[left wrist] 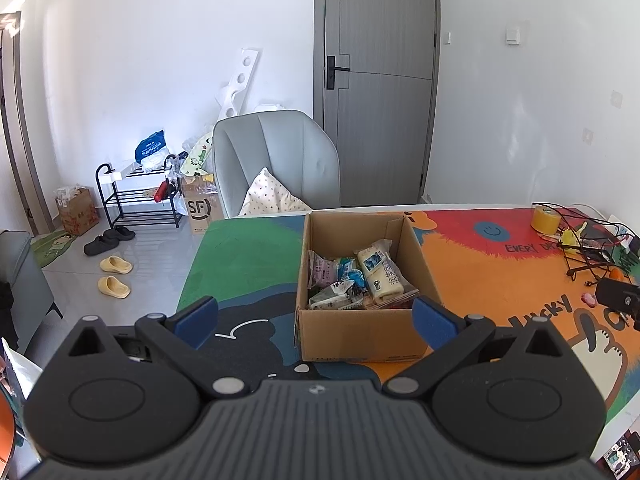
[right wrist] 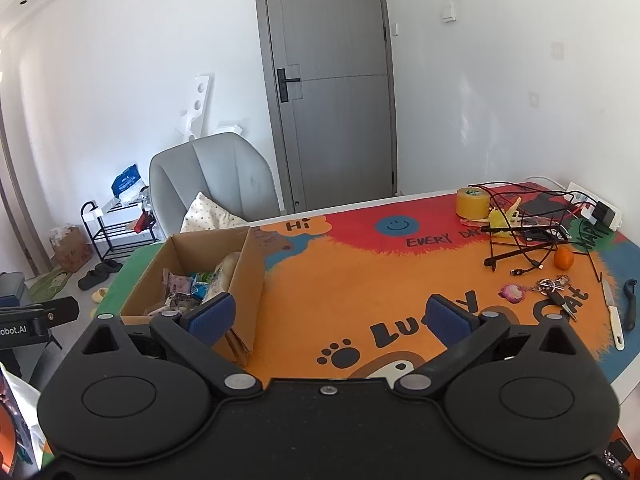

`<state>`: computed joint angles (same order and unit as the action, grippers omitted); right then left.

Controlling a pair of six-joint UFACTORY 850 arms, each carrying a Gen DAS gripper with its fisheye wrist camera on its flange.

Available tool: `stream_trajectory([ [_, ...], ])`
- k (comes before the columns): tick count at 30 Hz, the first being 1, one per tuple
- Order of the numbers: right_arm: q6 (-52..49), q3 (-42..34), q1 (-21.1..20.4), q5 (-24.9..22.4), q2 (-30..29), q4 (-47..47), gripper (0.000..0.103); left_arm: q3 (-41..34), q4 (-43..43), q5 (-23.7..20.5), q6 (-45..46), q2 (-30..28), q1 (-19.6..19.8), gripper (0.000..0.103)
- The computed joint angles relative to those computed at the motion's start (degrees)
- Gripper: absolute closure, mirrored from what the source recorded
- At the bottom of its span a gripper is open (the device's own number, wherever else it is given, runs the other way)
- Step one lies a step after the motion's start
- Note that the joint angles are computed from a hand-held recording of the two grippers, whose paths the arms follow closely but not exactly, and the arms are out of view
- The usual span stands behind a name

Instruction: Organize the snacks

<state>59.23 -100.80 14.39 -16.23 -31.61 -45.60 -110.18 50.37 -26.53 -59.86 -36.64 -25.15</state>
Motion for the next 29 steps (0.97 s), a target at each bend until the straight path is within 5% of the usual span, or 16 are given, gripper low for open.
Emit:
stream_trajectory([
  [29,-1.0,0.0,-0.1,0.5,-0.3,1.2,0.0,1.5,2.9,2.0,-3.0,0.6,0.0,0.0],
])
